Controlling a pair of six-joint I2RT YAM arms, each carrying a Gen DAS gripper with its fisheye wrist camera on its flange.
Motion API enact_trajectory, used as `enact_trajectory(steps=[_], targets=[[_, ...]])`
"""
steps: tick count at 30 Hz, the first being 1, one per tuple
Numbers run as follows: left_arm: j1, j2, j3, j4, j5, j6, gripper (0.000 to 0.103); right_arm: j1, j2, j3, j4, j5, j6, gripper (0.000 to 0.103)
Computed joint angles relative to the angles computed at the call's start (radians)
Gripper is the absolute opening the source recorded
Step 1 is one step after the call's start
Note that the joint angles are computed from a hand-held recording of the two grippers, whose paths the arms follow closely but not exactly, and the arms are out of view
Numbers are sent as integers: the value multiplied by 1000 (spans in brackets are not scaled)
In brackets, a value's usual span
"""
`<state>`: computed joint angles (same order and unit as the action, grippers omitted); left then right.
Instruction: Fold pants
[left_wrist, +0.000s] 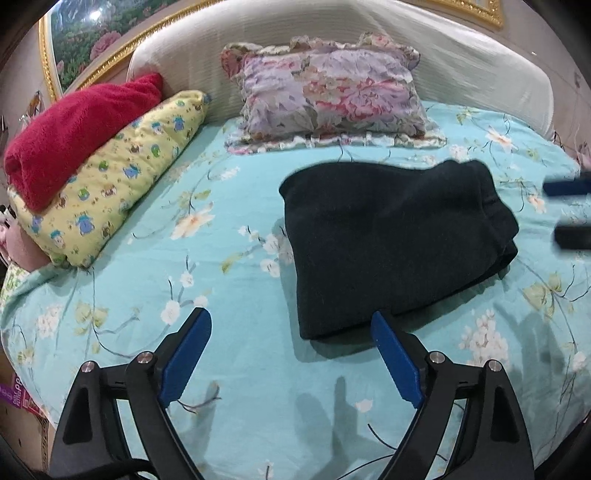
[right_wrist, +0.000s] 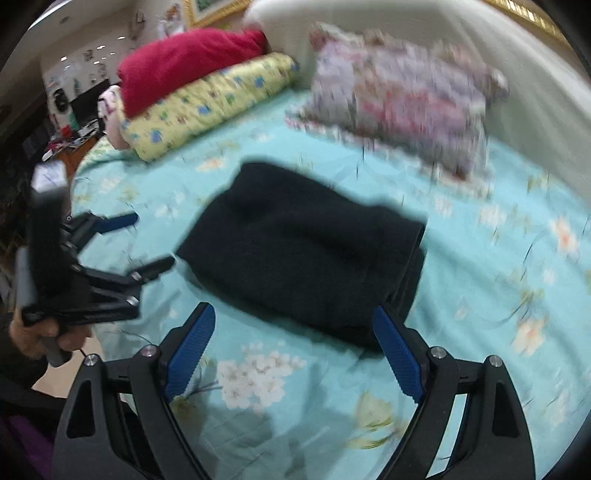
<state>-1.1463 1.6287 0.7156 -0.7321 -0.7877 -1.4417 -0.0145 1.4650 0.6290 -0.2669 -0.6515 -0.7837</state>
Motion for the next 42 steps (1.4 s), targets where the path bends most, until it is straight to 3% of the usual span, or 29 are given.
enact_trajectory(steps=[2,5,11,16,23,42], targets=[[4,-7,17,-31,-12,-2,89,-25,-59,22,-50,-34,-16,102],[16,-11,20,-34,-18,5,90,-63,-76,28,-66,-71,-26,103],[39,26,5,49,10,53,90,7,15,-126,253,128,55,103],[38,46,-10,90,13,54,90,21,141,-153,371,154,69,103],[41,94,-21,158,24,63,90,0,195,-126,374,85,91,103],[72,153,-68,330,62,133,91,9,302,-108,446,78,128,103]])
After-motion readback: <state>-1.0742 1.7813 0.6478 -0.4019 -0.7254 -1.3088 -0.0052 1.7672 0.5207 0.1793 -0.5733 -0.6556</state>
